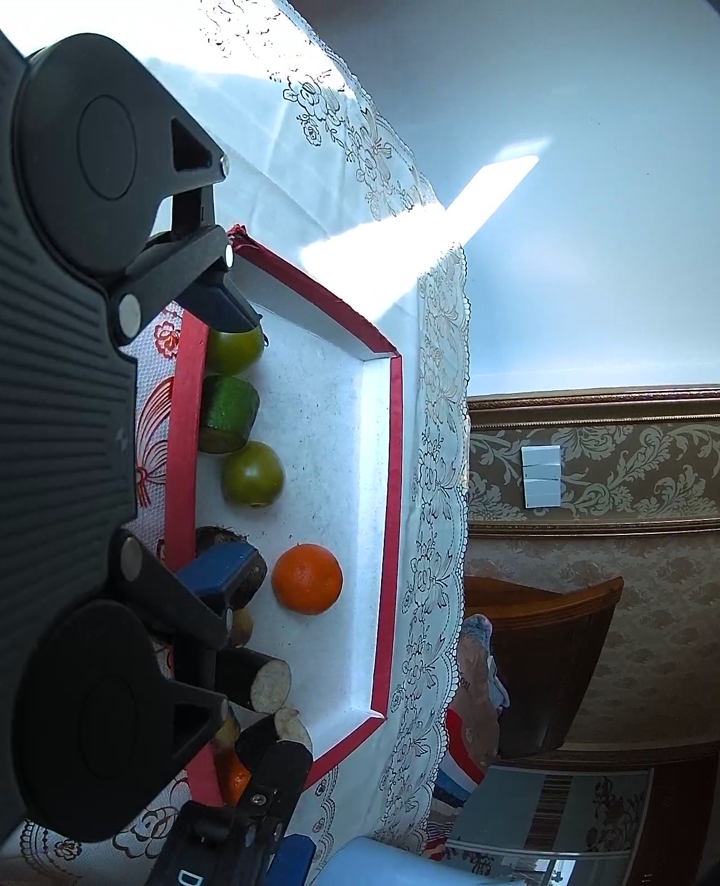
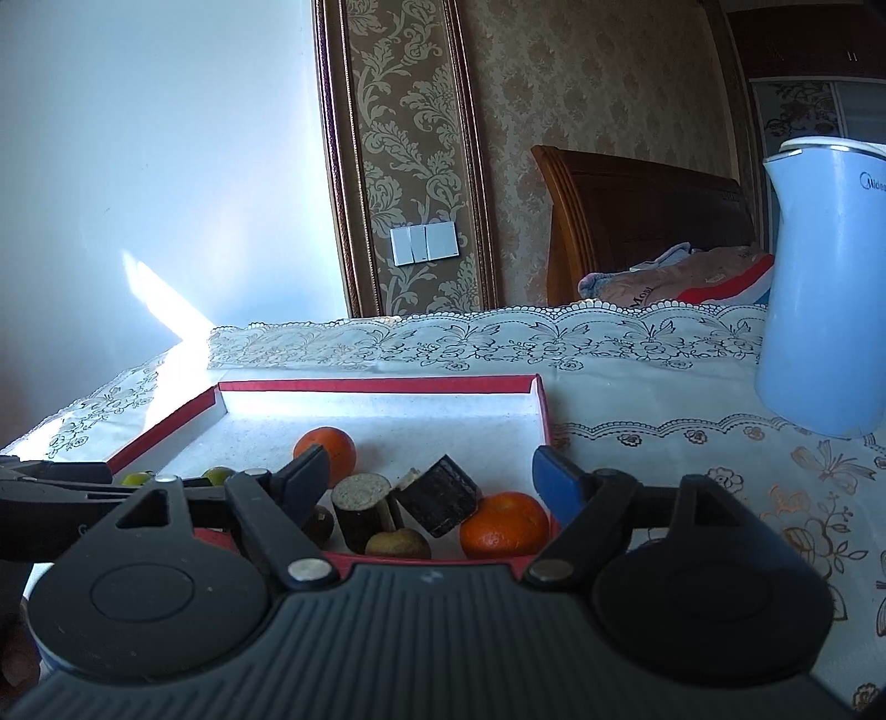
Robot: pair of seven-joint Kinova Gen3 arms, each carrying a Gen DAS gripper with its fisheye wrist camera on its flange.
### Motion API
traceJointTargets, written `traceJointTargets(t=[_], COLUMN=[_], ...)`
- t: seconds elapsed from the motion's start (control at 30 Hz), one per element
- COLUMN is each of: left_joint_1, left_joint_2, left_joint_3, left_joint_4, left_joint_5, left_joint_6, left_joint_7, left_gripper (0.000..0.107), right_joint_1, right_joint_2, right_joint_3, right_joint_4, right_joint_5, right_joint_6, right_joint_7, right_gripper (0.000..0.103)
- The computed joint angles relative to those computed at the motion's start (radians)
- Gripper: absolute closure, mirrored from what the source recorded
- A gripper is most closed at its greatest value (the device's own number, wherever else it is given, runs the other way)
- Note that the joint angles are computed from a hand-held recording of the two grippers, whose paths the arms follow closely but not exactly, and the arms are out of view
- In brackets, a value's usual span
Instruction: Organize fruits
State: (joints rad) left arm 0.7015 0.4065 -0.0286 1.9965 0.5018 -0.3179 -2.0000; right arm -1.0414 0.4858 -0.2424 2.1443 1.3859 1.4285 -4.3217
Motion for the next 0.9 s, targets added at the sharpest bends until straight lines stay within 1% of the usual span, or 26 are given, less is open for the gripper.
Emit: traceJointTargets(t=[0.1, 0.13, 0.17, 0.2, 0.23, 0.3, 0.4, 0.47, 0.53, 0.63, 0.67, 0.73, 0.9], left_joint_1=[-0.041, -0.048, -0.063, -0.091, -0.099, -0.082, -0.088, -0.105, -0.139, -0.144, -0.139, -0.097, -0.074], left_joint_2=[-0.014, -0.018, -0.024, -0.03, -0.033, -0.04, -0.05, -0.054, -0.059, -0.064, -0.065, -0.065, -0.066], left_joint_3=[0.028, 0.032, 0.043, 0.068, 0.075, 0.057, 0.062, 0.078, 0.109, 0.116, 0.115, 0.086, 0.084], left_joint_4=[0.016, 0.022, 0.029, 0.042, 0.053, 0.072, 0.099, 0.113, 0.131, 0.157, 0.167, 0.179, 0.194], left_joint_5=[-0.038, -0.045, -0.062, -0.094, -0.11, -0.102, -0.111, -0.128, -0.172, -0.194, -0.189, -0.144, -0.082], left_joint_6=[0.02, 0.023, 0.026, 0.019, 0.008, -0.011, -0.036, -0.045, -0.054, -0.083, -0.098, -0.128, -0.164], left_joint_7=[0.029, 0.04, 0.056, 0.08, 0.094, 0.096, 0.105, 0.118, 0.148, 0.165, 0.156, 0.118, 0.058], left_gripper=[0.023, 0.018, 0.016, 0.016, 0.016, 0.016, 0.016, 0.016, 0.016, 0.016, 0.016, 0.016, 0.015], right_joint_1=[-0.012, -0.015, -0.018, -0.023, -0.027, -0.037, -0.05, -0.062, -0.079, -0.1, -0.106, -0.115, -0.136], right_joint_2=[0.003, 0.003, 0.004, 0.006, 0.008, 0.011, 0.016, 0.02, 0.024, 0.033, 0.035, 0.036, 0.036], right_joint_3=[-0.004, -0.004, -0.005, -0.005, -0.005, -0.006, -0.007, -0.007, -0.008, -0.008, -0.008, -0.009, -0.012], right_joint_4=[-0.005, -0.008, -0.01, -0.012, -0.015, -0.017, -0.024, -0.029, -0.031, -0.037, -0.038, -0.039, -0.044], right_joint_5=[-0.01, -0.012, -0.015, -0.018, -0.022, -0.03, -0.041, -0.052, -0.065, -0.081, -0.086, -0.094, -0.111], right_joint_6=[0.01, 0.011, 0.013, 0.018, 0.022, 0.029, 0.036, 0.045, 0.06, 0.083, 0.089, 0.095, 0.111], right_joint_7=[-0.004, -0.005, -0.004, -0.004, -0.004, -0.008, -0.013, -0.018, -0.031, -0.05, -0.053, -0.058, -0.073], right_gripper=[0.022, 0.022, 0.022, 0.022, 0.022, 0.022, 0.022, 0.022, 0.022, 0.018, 0.017, 0.016, 0.016])
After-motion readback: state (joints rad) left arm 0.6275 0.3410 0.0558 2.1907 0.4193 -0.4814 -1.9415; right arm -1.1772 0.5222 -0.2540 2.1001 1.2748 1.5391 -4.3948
